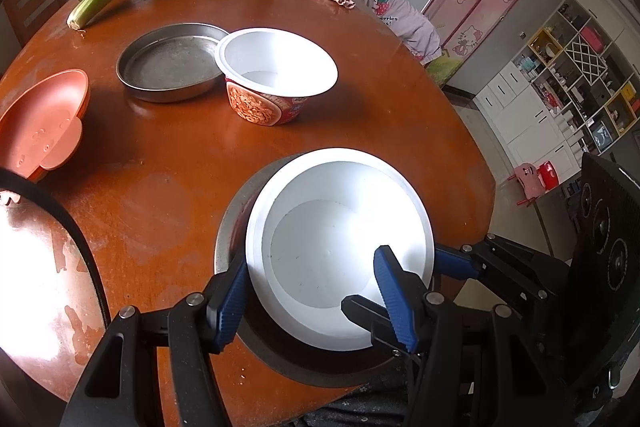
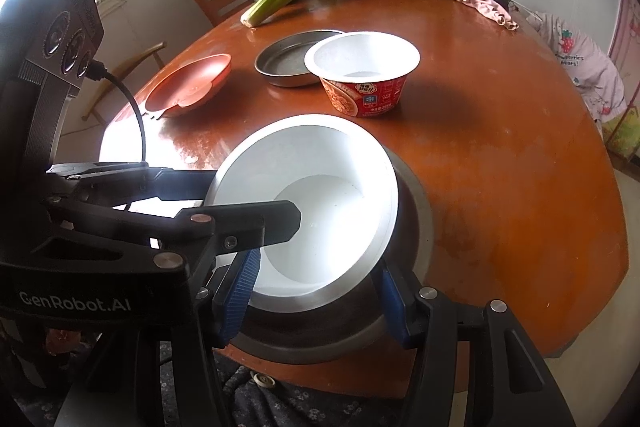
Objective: Organize plates and bowls
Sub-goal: 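Lower the white bowl into the steel bowl and open the right tool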
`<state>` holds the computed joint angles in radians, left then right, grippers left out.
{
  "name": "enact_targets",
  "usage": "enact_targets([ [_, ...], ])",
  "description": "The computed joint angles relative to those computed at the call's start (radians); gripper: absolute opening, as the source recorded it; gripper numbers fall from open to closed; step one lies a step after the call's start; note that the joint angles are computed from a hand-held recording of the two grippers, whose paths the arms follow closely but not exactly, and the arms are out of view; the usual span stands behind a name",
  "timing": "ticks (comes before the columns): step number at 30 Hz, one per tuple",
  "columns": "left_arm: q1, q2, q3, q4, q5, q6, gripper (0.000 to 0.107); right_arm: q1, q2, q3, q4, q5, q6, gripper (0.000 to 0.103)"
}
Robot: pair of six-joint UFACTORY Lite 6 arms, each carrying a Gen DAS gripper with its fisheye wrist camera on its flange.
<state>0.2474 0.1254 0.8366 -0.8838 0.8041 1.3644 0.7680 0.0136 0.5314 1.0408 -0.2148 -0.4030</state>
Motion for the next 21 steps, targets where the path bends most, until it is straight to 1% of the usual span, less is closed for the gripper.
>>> enact_targets([
  [10,0.002,0.002,-0.002,-0.004,-0.001,0.008,0.06,0.005,0.0,-0.002,0.075,-0.018,-0.076,0.059],
  [14,0.005,0.001,-0.003,-0.003,0.0,0.01,0.06,0.016,-0.012,-0.002,0.199,-0.036,-0.201,0.059],
  [18,0.01,-0.005,-0.005,-0.01,0.002,0.016,0.06,0.019,-0.028,-0.011,0.225,-0.039,-0.232,0.059],
  [21,0.016,-0.009,-0.005,-0.014,0.006,0.018,0.06,0.024,-0.034,-0.01,0.293,-0.049,-0.301,0.059],
])
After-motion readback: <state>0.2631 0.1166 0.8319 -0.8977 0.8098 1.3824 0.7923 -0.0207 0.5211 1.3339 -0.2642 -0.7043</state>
